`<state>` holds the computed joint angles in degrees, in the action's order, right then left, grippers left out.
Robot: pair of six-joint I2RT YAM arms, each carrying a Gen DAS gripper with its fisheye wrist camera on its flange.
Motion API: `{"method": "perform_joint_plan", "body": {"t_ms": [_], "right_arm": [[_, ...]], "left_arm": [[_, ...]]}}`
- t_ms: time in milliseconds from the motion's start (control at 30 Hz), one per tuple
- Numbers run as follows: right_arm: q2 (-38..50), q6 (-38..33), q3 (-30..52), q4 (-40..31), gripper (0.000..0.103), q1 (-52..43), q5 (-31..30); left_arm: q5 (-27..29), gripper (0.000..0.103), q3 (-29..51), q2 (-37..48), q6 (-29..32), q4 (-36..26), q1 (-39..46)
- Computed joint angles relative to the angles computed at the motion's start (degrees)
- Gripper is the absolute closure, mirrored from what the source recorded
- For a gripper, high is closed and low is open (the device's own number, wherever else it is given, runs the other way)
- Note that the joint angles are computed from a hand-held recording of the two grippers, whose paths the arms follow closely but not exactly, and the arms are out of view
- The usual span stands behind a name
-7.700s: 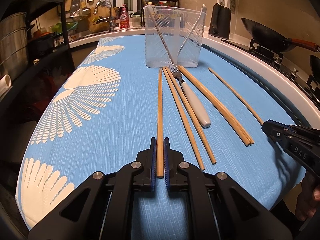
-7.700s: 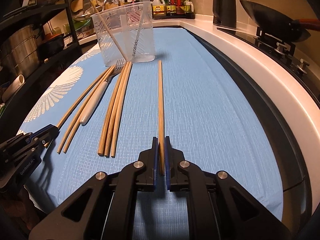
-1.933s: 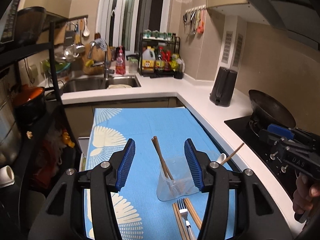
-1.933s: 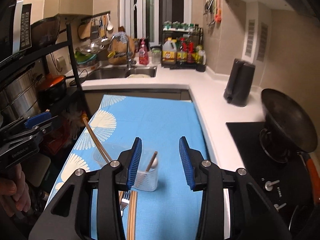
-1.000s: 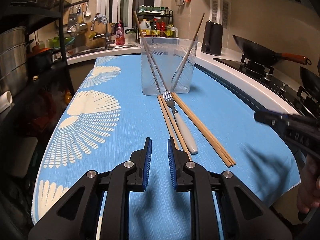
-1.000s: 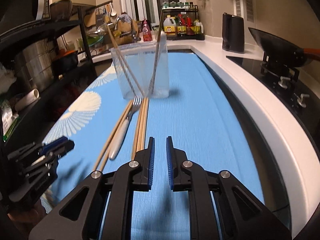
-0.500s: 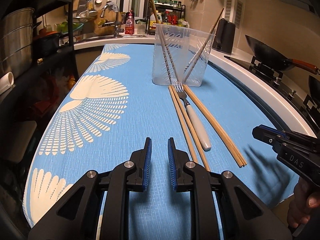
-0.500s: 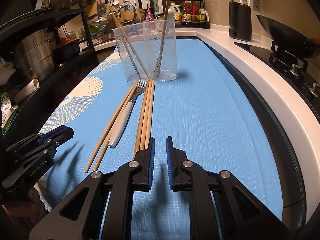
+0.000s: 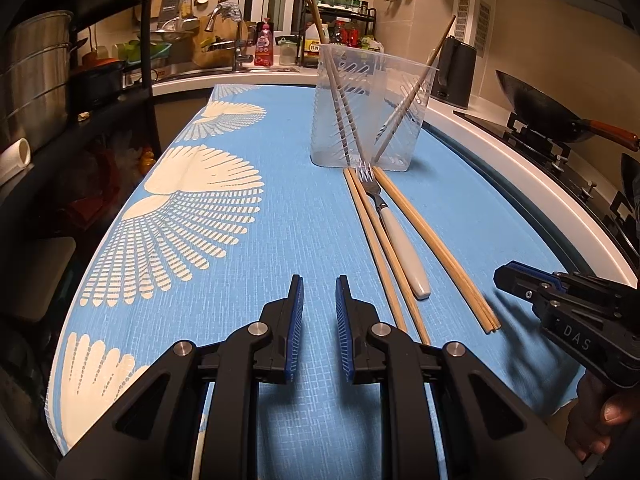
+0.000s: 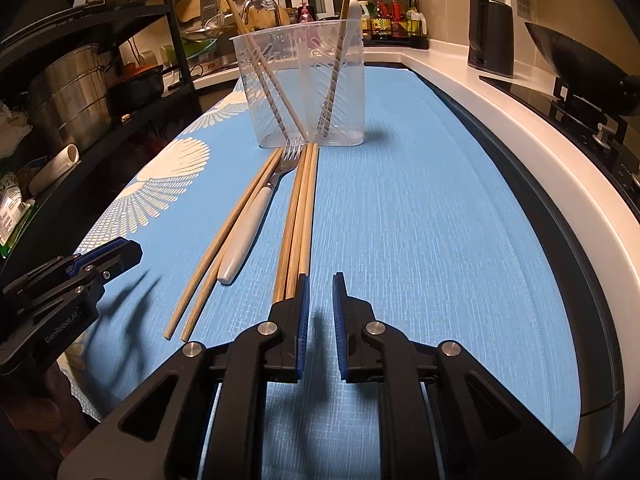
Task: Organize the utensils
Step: 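Move both open tools back down toward the remaining chopsticks, then close left tool on a chopstick while right tool grasps another chopstick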
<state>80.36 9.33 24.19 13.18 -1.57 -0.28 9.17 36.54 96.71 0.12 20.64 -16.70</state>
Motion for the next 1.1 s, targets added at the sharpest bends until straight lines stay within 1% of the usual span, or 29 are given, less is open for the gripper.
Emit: {"method": "perform_joint_plan", "body": {"t_ms": [367, 500, 733, 833, 1033, 1100], "right_arm": [[3.7, -0.9, 1.3, 0.1, 0.091, 0.5, -1.5], [5.1, -0.8, 1.7, -0.2, 0.09, 1.2, -1.0], [5.1, -1.4, 1.5, -0.6, 0.091, 2.2, 0.6], [4.8, -1.7, 1.3, -0.7, 0.098, 2.3, 1.1], [3.9, -1.9, 1.0, -1.5, 0.098, 1.7, 0.7], [3.7, -1.7, 0.6, -1.2, 0.098, 1.6, 0.7]], "left_arm": [[1.1, 0.086, -0.2, 0.1, 0.5, 0.3, -0.3], [2.9, 0.086, -0.5, -0.1, 0.7, 0.4, -0.6], [5.6, 0.086, 1.1, 1.8, 0.3, -2.0, -2.3], [4.9, 0.086, 2.0, 2.9, -0.1, -3.0, -3.4], [2.7, 0.086, 2.6, 4.1, 0.4, -4.0, -5.4], [0.9, 0.086, 2.6, 4.3, 1.0, -4.0, -6.4]]}}
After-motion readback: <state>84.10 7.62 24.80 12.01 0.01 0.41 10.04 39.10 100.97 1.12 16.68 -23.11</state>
